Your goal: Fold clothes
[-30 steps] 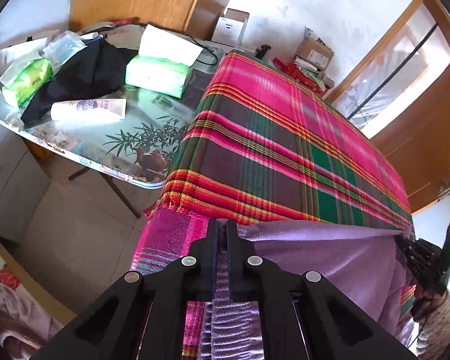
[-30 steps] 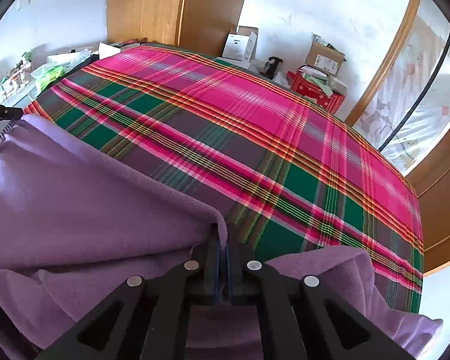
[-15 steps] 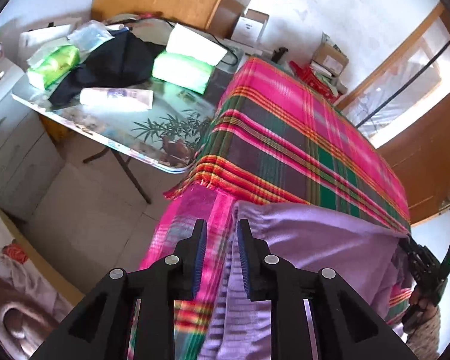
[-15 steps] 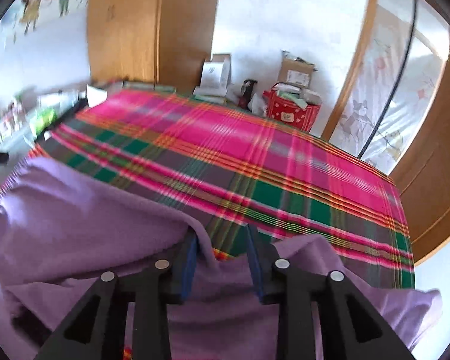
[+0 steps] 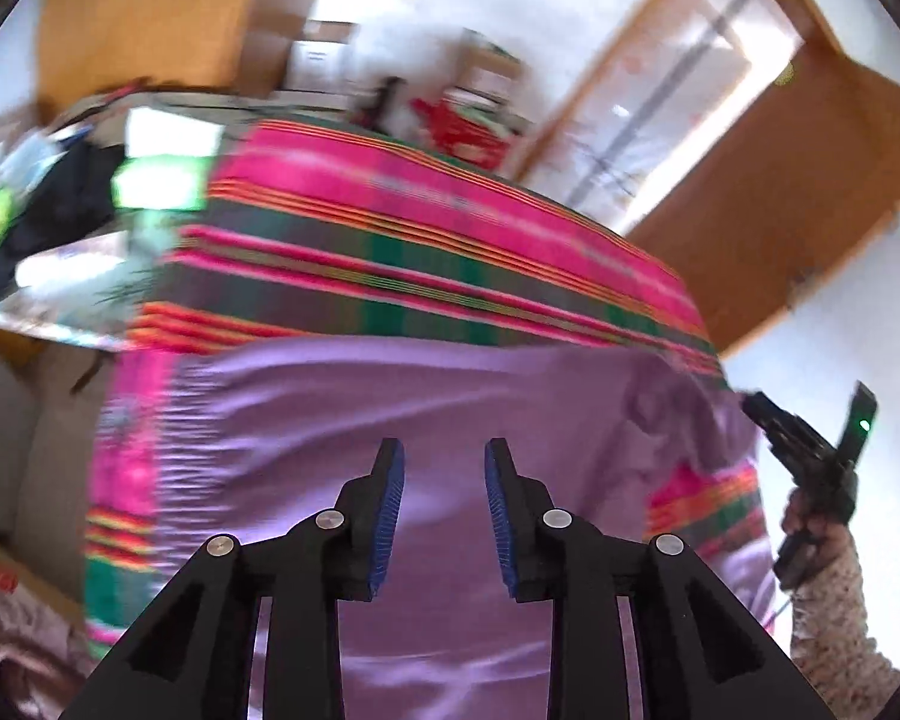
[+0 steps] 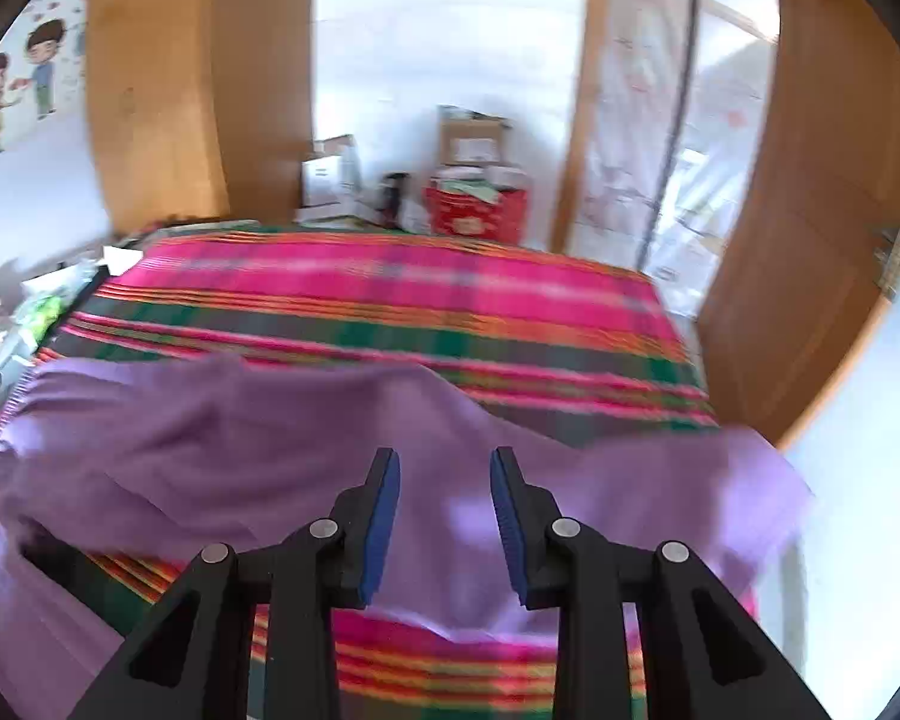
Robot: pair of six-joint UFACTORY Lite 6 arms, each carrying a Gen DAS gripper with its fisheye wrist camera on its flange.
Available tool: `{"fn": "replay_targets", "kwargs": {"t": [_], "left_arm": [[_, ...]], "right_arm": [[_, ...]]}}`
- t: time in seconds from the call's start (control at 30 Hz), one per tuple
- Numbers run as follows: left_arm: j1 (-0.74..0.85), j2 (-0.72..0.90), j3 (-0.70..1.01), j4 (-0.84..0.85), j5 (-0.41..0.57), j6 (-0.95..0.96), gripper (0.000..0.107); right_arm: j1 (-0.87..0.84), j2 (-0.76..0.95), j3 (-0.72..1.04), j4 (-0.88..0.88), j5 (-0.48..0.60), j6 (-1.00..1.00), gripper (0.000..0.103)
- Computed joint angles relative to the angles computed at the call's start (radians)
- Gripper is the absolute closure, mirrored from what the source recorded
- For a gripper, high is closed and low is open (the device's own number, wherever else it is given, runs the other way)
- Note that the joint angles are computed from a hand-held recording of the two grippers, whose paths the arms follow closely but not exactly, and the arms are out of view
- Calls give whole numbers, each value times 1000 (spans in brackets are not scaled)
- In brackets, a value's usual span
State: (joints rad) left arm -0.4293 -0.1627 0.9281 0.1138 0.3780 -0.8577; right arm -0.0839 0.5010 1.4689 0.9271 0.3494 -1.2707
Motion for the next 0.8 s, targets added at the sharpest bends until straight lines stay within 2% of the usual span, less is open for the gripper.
{"fn": "replay_targets", "kwargs": {"t": [0.1,0.3,0.4,0.5,0.67,0.8], "left_arm": [[-82,168,152,16,-5,-9,77],[-230,531,544,28,102,83,77],[-272,659,696,37,163,104,77],[-292,758,815,37,214,120,77],[-332,919,1018,116,335,104,76],[-352,1009,1137,154,399,122,73]], "right_arm": [[-100,-1,-33,38,10,-45,71],[-251,86,49,-1,63,19,70],[-299,139,100,-3,91,35,68],[-316,199,160,-41,87,89,61],[-348,299,284,20,208,77,57],[-339,404,442,-28,284,196,56]]}}
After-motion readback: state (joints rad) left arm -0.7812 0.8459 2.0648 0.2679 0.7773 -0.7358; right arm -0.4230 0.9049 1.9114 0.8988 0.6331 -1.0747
